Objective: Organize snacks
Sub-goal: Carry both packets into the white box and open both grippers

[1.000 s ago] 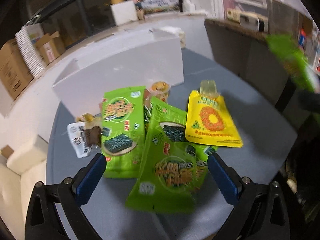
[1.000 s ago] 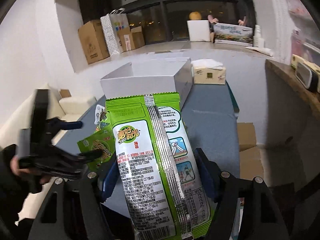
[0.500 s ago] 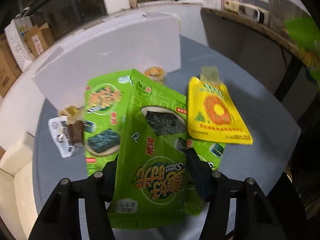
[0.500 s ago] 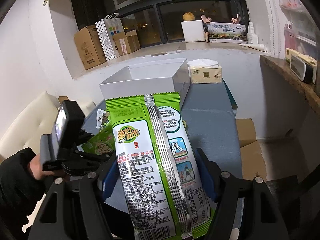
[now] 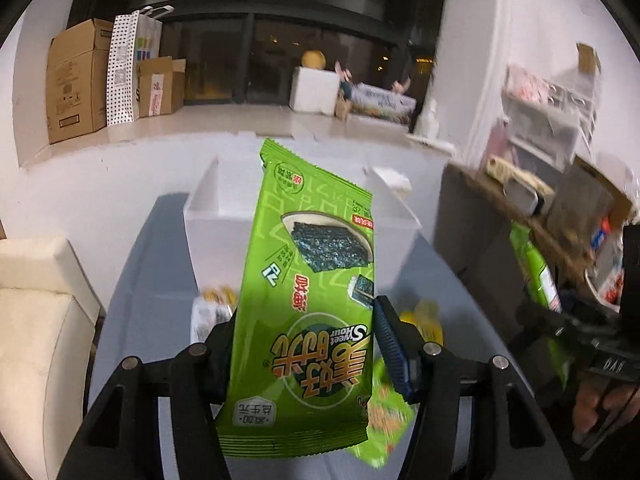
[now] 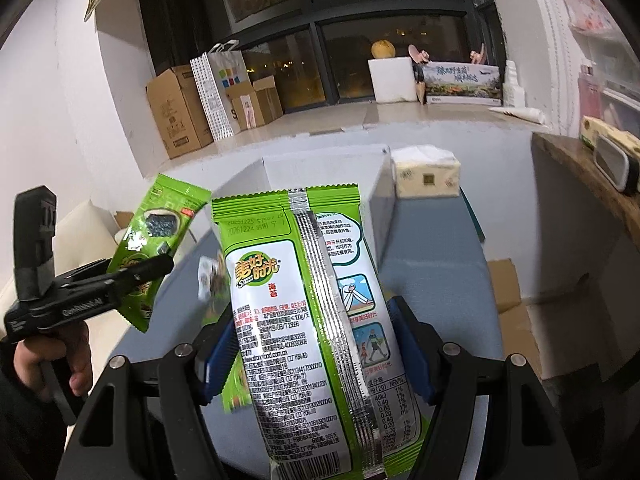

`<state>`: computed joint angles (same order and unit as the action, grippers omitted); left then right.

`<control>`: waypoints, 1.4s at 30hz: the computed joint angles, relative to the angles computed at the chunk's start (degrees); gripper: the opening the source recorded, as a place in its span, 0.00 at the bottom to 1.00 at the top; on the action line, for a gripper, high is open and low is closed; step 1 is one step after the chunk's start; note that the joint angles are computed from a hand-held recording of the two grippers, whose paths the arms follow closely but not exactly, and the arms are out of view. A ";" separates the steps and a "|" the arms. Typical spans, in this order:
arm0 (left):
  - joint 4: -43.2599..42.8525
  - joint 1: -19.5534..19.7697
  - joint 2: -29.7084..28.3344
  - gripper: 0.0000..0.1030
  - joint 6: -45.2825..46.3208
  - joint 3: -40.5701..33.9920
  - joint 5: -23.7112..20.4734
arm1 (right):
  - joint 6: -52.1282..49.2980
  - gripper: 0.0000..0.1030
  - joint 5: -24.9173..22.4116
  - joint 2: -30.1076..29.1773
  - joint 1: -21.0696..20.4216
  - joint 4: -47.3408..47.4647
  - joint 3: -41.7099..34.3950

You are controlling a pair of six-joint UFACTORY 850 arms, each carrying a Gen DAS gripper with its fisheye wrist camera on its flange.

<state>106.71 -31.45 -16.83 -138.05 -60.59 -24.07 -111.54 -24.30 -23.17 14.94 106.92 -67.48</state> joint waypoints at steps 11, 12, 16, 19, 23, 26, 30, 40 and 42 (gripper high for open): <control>-22.85 11.96 -13.86 0.61 31.16 -23.76 8.36 | 50.64 0.73 2.48 -22.61 4.13 -38.01 -38.96; -26.24 12.48 -15.01 0.62 35.00 -25.38 9.01 | 56.63 0.73 2.12 -25.96 4.43 -42.91 -44.18; -45.34 13.68 -20.40 0.81 56.93 -32.79 8.21 | 73.83 0.81 -4.38 -36.61 4.44 -56.06 -61.58; -47.87 13.41 -22.81 1.00 60.47 -35.72 2.36 | 84.44 1.00 -6.11 -41.51 4.69 -64.14 -69.59; -47.54 14.16 -21.56 1.00 58.72 -32.84 3.89 | 76.69 1.00 1.43 -36.88 4.18 -54.82 -60.76; -42.76 14.45 -19.78 1.00 53.49 -29.99 5.46 | 68.58 1.00 2.66 -34.46 3.54 -46.43 -57.07; -34.20 14.89 -16.77 1.00 42.30 -26.02 9.57 | 50.32 1.00 9.72 -28.88 3.98 -32.06 -48.85; -19.61 9.75 -7.11 1.00 26.77 -14.88 4.20 | 44.08 1.00 12.23 -14.86 4.62 -36.40 -28.69; -16.48 7.99 -4.77 1.00 23.43 -11.56 2.56 | 34.89 1.00 12.19 -11.80 4.35 -27.08 -23.26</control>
